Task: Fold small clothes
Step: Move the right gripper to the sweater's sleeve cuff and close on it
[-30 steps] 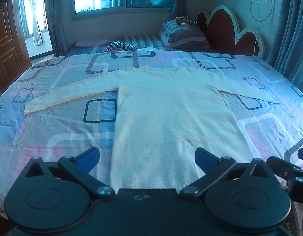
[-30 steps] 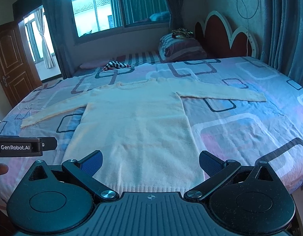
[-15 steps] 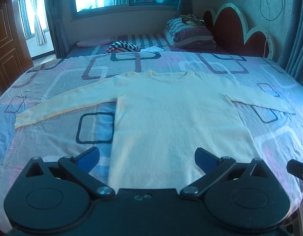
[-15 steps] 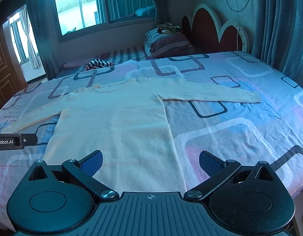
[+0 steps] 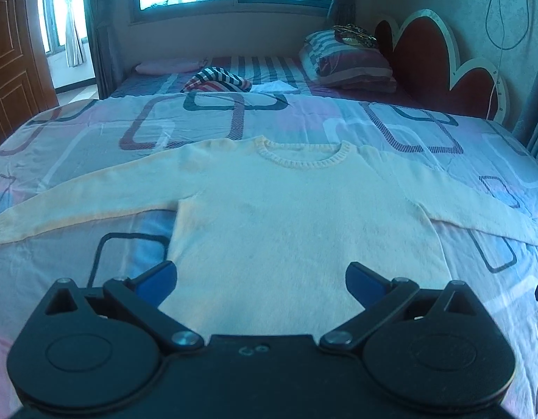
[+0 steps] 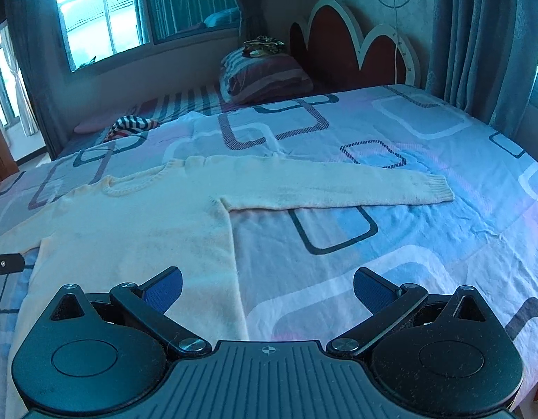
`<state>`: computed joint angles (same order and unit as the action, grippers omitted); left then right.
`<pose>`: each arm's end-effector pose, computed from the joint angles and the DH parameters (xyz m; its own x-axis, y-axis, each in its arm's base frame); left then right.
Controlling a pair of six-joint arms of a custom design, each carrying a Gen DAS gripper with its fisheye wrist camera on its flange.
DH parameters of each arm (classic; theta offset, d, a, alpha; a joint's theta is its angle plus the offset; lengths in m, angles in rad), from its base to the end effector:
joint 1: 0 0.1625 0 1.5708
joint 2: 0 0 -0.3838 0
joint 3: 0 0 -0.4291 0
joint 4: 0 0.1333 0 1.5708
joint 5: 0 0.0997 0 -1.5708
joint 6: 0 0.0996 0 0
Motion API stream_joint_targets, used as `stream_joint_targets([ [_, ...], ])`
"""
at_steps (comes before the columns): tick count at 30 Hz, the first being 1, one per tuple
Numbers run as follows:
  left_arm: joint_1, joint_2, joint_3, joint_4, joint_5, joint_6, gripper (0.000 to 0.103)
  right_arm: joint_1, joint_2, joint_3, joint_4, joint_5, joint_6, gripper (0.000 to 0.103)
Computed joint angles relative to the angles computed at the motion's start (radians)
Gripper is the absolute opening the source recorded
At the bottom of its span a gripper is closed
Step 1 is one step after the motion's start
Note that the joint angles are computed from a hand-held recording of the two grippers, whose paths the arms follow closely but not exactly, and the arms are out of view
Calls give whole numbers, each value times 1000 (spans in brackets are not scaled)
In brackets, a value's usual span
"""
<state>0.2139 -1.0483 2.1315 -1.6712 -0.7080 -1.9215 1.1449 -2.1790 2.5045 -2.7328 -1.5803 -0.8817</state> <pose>-0.3406 -0.2878 -0.0029 -0.6738 -0.3750 -0.6366 0.2642 0.6824 -0.6816 -0.0150 -0.3534 0.3475 -0.7908 -0.2042 0.5770 -0.5246 0.7118 -0.4671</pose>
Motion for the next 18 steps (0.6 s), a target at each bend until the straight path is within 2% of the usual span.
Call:
stream_joint_targets([
  [3, 44, 3, 13, -94, 38, 45, 102, 7, 131, -61, -91, -20, 29, 103],
  [9, 126, 55, -35, -80, 109, 65, 102, 5, 373, -209, -226, -67, 86, 103],
  [13, 182, 91, -62, -98, 149, 114, 102, -10, 495, -316, -260, -97, 153, 103],
  [18, 241, 129, -87, -138, 189, 177, 102, -26, 619, -421, -324, -154, 183, 102],
])
